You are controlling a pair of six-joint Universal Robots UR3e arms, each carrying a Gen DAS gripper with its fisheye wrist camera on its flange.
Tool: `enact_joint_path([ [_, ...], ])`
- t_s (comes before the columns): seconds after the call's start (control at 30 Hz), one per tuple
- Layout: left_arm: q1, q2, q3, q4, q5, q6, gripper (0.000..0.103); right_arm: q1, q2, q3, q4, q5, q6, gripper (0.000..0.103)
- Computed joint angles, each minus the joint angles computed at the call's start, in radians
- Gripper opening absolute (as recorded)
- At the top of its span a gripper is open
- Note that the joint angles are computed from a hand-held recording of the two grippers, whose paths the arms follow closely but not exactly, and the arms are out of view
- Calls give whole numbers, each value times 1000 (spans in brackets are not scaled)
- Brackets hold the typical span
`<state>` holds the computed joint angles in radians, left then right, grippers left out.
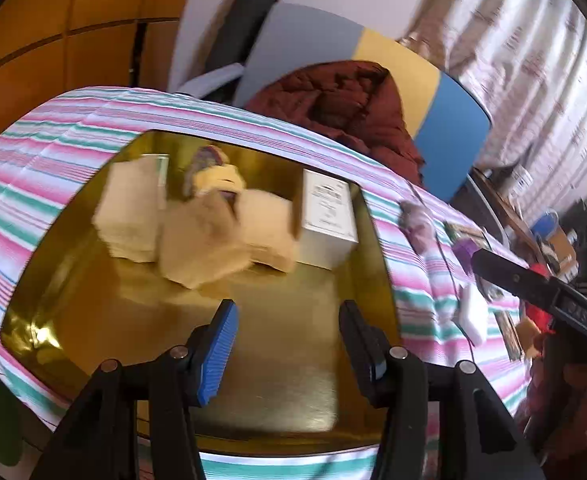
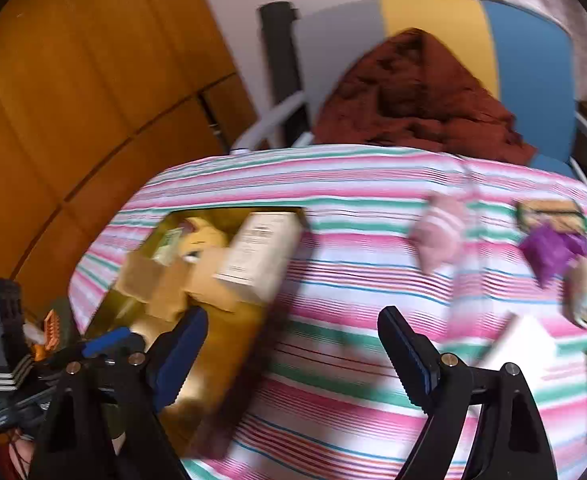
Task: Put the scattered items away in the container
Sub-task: 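Move both open tools back to the items on the striped cloth, then grasp the biscuit packet with the right tool while the left tool grasps the white block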
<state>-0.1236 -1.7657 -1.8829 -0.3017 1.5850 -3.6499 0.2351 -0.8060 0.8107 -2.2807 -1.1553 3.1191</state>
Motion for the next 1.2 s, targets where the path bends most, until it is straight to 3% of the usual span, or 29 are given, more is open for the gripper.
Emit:
enact_joint_path([
  [0.17, -62, -56, 107, -49, -14, 32, 53, -115, -108, 169, -18, -74, -35, 87],
  [0.3, -112, -113, 213, -102, -16, 63, 54, -234, -131, 201, 31, -78, -33, 90],
  [0.53, -206, -244, 436, -202, -12, 118, 54, -376, -57, 83, 172, -157, 29, 95],
  [0.63, -232, -299, 532, -255, -16, 134, 54, -389, -1, -1, 246, -246, 34, 95],
  [0.9, -265, -429, 740, -368, -43, 167, 54, -414, 40, -26, 283, -266, 30, 95],
  [1.2, -304, -603, 1026, -522, -38, 198, 54, -350, 125, -126, 302, -449, -37, 95],
])
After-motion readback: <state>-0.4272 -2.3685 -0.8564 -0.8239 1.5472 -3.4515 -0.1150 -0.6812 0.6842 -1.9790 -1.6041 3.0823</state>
